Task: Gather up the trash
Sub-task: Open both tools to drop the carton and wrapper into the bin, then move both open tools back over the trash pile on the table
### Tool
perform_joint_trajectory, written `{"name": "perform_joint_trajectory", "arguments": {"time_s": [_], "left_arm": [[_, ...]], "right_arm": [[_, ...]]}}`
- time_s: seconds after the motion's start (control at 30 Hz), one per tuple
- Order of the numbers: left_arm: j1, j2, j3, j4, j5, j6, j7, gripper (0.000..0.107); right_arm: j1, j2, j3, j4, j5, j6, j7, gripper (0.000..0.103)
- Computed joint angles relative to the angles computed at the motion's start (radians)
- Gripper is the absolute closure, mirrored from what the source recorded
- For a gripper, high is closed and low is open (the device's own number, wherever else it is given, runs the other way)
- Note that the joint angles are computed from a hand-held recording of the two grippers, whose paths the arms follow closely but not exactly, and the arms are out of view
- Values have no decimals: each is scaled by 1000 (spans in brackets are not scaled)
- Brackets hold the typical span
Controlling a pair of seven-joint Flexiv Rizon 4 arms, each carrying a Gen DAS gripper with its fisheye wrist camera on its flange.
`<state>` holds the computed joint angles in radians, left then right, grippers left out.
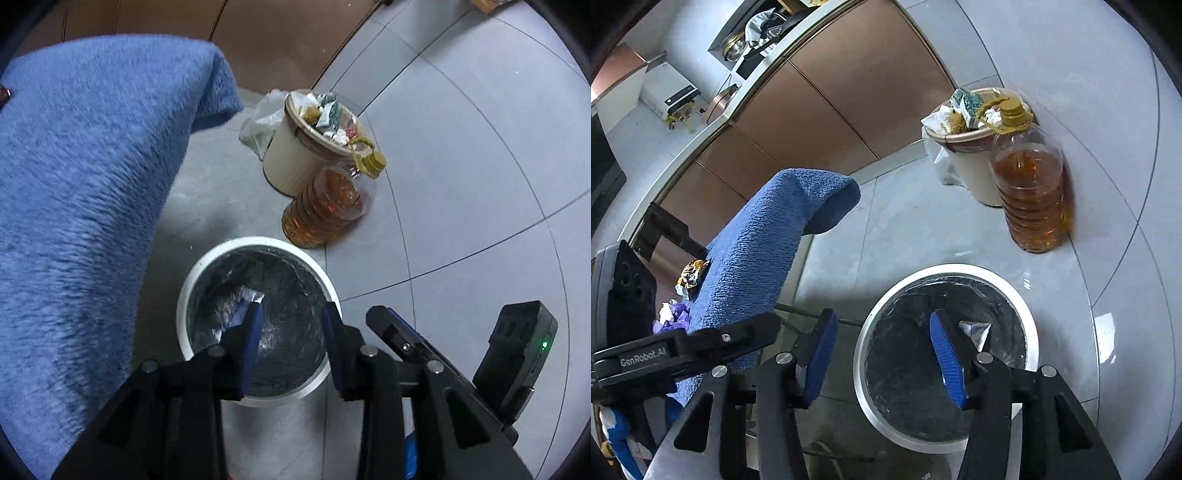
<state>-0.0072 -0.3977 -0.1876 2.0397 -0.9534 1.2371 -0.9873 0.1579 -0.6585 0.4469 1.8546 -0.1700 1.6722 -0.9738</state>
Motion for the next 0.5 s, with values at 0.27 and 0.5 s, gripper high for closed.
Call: {"name": "perform_joint_trajectory", "arguments": {"time_s": [0.27,0.5], "left_arm": [[-39,129,-34,91,-225,148,227,75],[-134,248,45,164,-284,222,349,75]], "right_arm": [[183,135,-202,119,33,79,77,52],[463,267,-473,213,54,121,109,52]]}}
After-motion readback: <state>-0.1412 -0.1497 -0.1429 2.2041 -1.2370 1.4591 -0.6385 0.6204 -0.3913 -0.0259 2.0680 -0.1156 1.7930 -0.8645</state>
